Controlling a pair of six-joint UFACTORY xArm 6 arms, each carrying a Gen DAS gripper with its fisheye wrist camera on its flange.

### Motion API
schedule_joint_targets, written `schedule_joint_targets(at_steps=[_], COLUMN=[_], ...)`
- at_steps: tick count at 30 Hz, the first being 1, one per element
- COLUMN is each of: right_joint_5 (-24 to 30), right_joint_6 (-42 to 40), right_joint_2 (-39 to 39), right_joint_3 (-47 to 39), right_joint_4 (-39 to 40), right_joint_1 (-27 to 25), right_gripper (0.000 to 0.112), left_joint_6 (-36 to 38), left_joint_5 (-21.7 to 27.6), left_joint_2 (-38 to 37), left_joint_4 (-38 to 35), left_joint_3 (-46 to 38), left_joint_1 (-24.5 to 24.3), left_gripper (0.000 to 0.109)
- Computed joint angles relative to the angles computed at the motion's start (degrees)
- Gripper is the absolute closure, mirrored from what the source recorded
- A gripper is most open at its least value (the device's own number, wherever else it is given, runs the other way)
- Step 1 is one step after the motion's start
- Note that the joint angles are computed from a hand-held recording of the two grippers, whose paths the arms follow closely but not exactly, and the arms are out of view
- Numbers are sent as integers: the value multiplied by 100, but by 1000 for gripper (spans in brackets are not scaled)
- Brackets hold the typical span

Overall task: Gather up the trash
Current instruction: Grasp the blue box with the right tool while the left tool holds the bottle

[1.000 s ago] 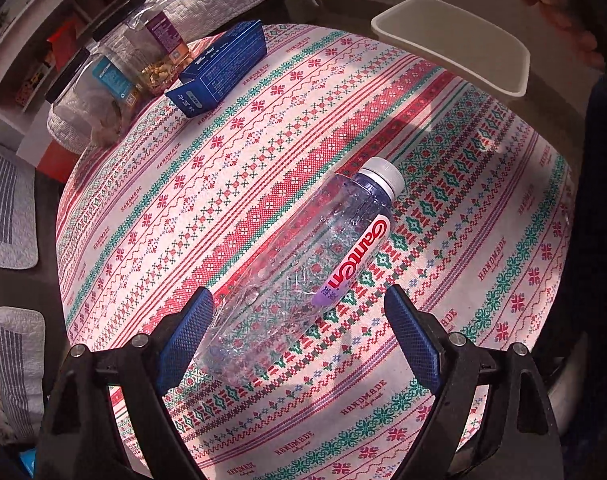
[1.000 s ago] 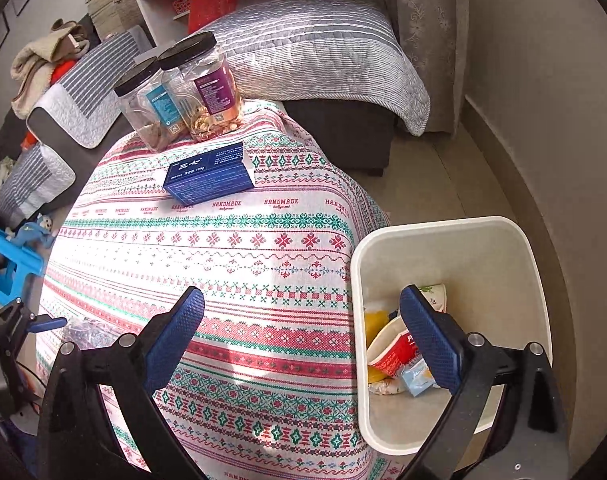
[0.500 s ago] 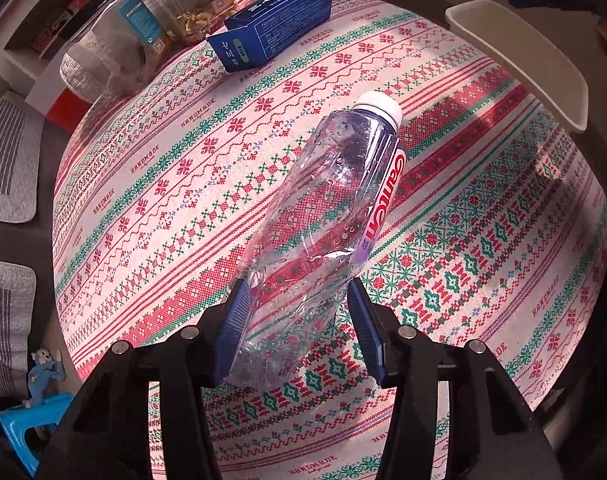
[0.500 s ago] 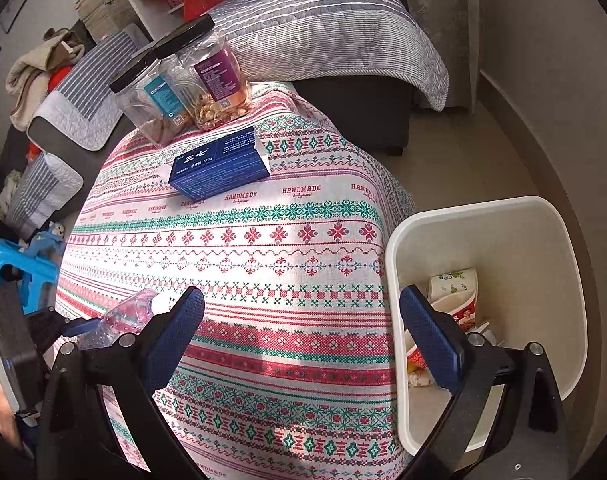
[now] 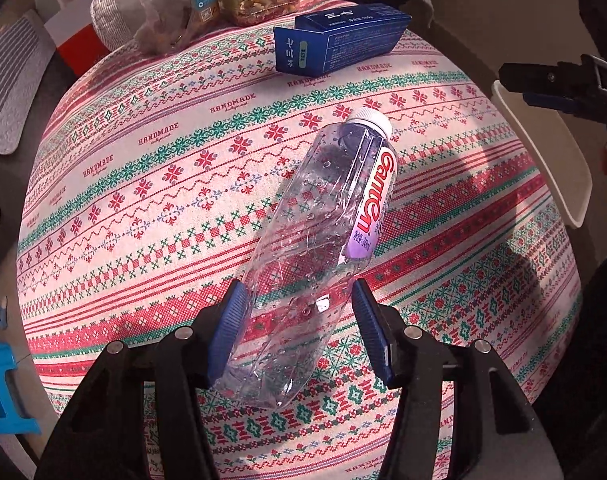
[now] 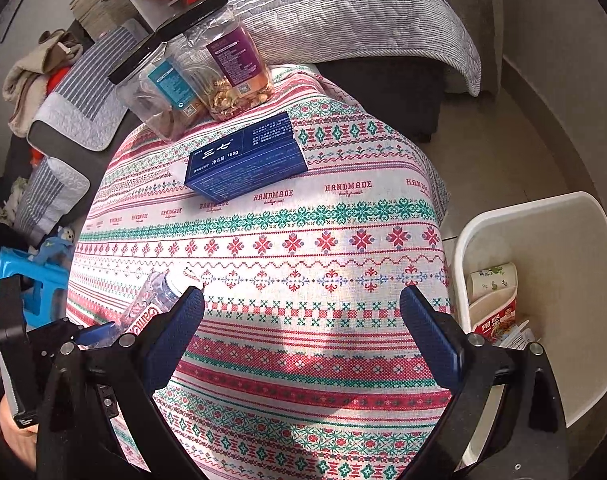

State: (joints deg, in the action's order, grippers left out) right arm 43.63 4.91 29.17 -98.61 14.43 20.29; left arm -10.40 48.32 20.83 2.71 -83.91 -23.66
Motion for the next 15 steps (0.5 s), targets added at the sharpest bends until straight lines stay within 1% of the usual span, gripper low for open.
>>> schedule_joint_targets(at_steps=[3,6,8,10,12,15], right_joint_5=[62,173,194,119,24,-158], right_joint_6=[70,44,127,365,585,776], right_joint_2=[142,315,442,546,631,694], right_joint_3=[-154,-352,-486,-588,-669,-687], right_joint_4=[-17,361,570,478,371,442], right_joint_1=[35,18,0,21,40,37], right_gripper=[18,18,18,18,18,18], left_joint_6=[12,-42,-99,-183,-234,-383], left_joint_5=[-87,-142,-71,-52,-115,-249], left_joint_2=[78,162,303,372,415,409], left_joint_4=[-290,-317,-201,-144,-206,-257], left_joint_3=[-58,-118,-272,-330,-356,-309], left_joint_1=[92,111,90,73,101,111], left_gripper=[54,54,60,64,64,65])
